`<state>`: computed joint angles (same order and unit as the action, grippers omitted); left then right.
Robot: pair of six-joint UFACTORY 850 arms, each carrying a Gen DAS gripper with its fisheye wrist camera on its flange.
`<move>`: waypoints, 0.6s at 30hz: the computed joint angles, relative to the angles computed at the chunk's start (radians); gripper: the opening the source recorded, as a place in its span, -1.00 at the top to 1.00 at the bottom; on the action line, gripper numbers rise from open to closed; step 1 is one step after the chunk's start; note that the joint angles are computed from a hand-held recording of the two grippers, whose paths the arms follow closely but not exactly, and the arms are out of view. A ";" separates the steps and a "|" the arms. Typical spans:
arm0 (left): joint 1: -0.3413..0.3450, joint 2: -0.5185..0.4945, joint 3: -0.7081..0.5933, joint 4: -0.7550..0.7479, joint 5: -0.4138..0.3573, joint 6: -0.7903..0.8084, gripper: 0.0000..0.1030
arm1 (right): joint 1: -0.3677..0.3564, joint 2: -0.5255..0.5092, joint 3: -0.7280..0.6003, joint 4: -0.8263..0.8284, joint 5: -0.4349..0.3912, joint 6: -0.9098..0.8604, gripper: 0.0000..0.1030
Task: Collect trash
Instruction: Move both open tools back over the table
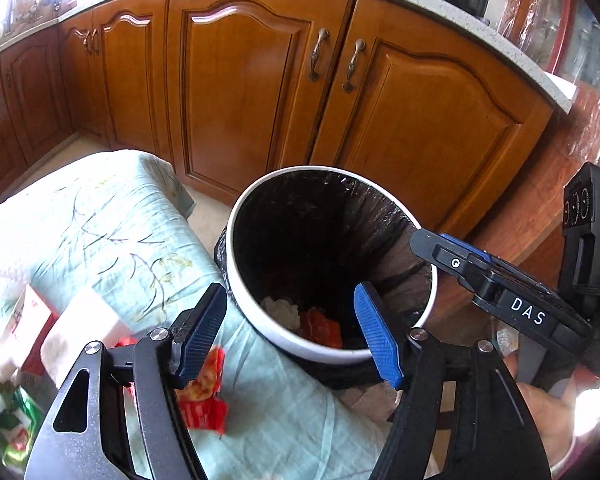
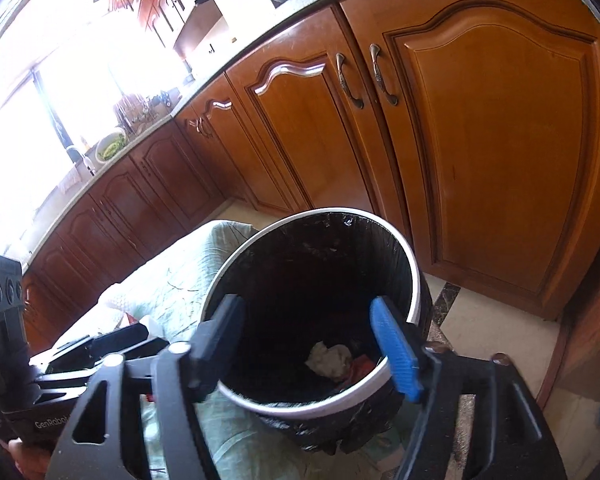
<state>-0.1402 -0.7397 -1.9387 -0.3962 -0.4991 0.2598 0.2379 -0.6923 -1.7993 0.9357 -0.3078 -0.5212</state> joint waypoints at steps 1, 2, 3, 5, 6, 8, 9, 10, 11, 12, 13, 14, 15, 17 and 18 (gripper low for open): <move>0.001 0.015 0.027 -0.011 0.018 0.008 -0.31 | 0.005 0.019 0.031 0.059 0.017 -0.057 -0.58; 0.003 0.037 0.060 -0.027 0.034 0.020 -0.31 | 0.010 0.031 0.050 0.094 0.031 -0.092 -0.60; 0.007 0.064 0.104 -0.048 0.054 0.038 -0.31 | 0.016 0.045 0.073 0.134 0.043 -0.134 -0.62; 0.010 0.115 0.187 -0.090 0.092 0.076 -0.31 | 0.030 0.073 0.119 0.212 0.064 -0.213 -0.66; 0.012 0.138 0.223 -0.104 0.109 0.089 -0.31 | 0.036 0.086 0.141 0.259 0.073 -0.258 -0.67; 0.017 0.185 0.295 -0.138 0.141 0.117 -0.31 | 0.048 0.110 0.181 0.351 0.086 -0.346 -0.68; 0.020 0.208 0.328 -0.164 0.157 0.139 -0.31 | 0.054 0.121 0.200 0.394 0.091 -0.387 -0.70; 0.023 0.231 0.362 -0.187 0.175 0.159 -0.31 | 0.061 0.130 0.215 0.428 0.097 -0.418 -0.71; 0.027 0.253 0.393 -0.197 0.189 0.168 -0.31 | 0.065 0.137 0.227 0.463 0.097 -0.449 -0.72; 0.030 0.272 0.420 -0.216 0.200 0.186 -0.31 | 0.070 0.145 0.242 0.508 0.096 -0.490 -0.73; 0.035 0.290 0.447 -0.246 0.210 0.212 -0.31 | 0.075 0.152 0.254 0.542 0.095 -0.518 -0.74; 0.041 0.308 0.472 -0.268 0.218 0.229 -0.31 | 0.080 0.156 0.263 0.561 0.095 -0.534 -0.74; 0.047 0.325 0.496 -0.306 0.223 0.261 -0.31 | 0.085 0.160 0.271 0.571 0.095 -0.543 -0.74; 0.058 0.356 0.541 -0.368 0.236 0.315 -0.31 | 0.094 0.171 0.288 0.591 0.098 -0.562 -0.74; 0.062 0.371 0.562 -0.380 0.244 0.327 -0.31 | 0.099 0.173 0.291 0.596 0.097 -0.564 -0.74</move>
<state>-0.0778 -0.3692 -1.3769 -0.7758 -0.2547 0.5863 0.3364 -0.5194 -1.5078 1.5314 -0.2106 -1.0854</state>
